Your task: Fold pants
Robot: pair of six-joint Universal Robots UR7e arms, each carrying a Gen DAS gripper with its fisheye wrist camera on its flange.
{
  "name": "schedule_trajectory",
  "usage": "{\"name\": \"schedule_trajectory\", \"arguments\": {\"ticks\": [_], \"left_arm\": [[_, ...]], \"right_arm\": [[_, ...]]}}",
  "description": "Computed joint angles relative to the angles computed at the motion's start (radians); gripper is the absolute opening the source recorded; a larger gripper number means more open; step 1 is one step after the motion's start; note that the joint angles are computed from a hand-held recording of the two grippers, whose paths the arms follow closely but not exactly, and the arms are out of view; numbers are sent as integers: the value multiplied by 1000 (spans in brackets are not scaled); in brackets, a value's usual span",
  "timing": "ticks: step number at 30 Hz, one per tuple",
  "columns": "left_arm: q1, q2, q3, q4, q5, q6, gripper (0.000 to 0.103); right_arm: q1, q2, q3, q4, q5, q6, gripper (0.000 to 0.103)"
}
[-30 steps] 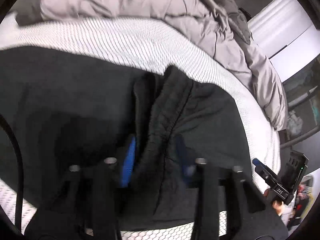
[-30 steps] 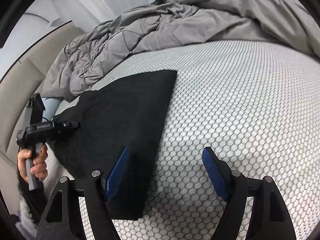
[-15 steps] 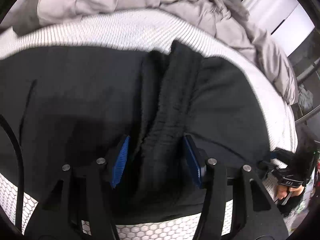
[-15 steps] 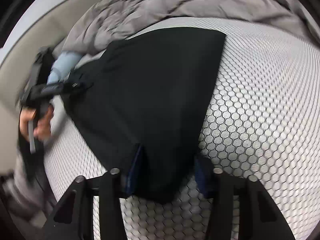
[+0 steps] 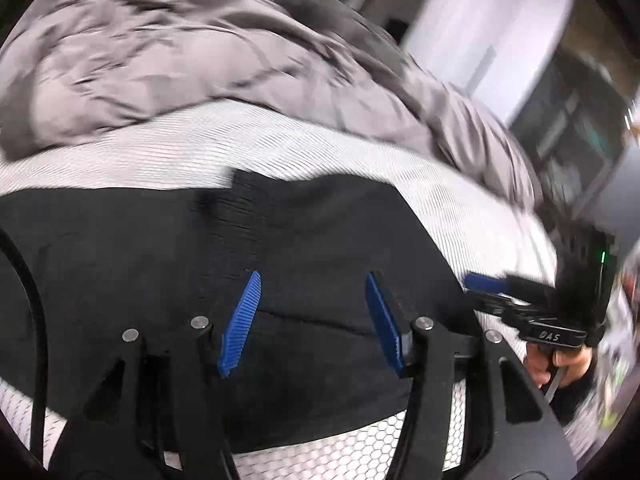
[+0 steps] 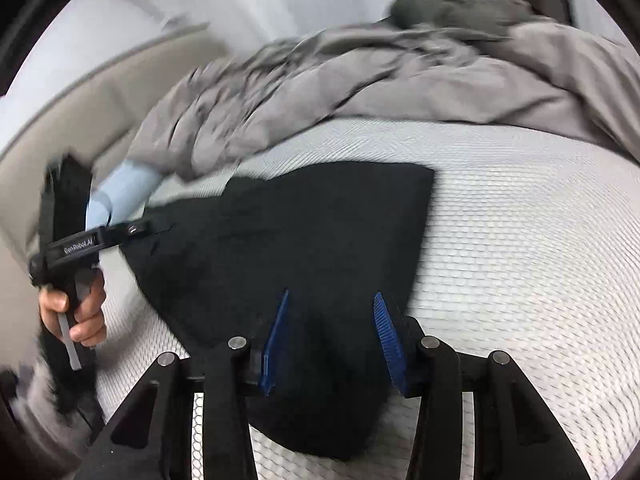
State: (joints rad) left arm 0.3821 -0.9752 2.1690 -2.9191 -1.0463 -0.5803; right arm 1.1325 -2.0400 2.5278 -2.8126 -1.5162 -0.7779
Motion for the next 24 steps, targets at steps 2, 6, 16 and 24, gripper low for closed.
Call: {"name": "schedule_trajectory", "arguments": {"ticks": [2,6,16,24], "left_arm": [[14,62,-42,26,-68,59,51],[58,132,-76,55,-113,58,50],[32,41,-16,185,-18,58,44],[44,118,-80,47,-20,66,52]], "right_arm": [[74,98,4,-69,-83,8,45],[153,271,-9,-200,-199,5,45],[111,184,29,-240,-354,-126,45],[156,273,-11,-355,-252,23,46]]}}
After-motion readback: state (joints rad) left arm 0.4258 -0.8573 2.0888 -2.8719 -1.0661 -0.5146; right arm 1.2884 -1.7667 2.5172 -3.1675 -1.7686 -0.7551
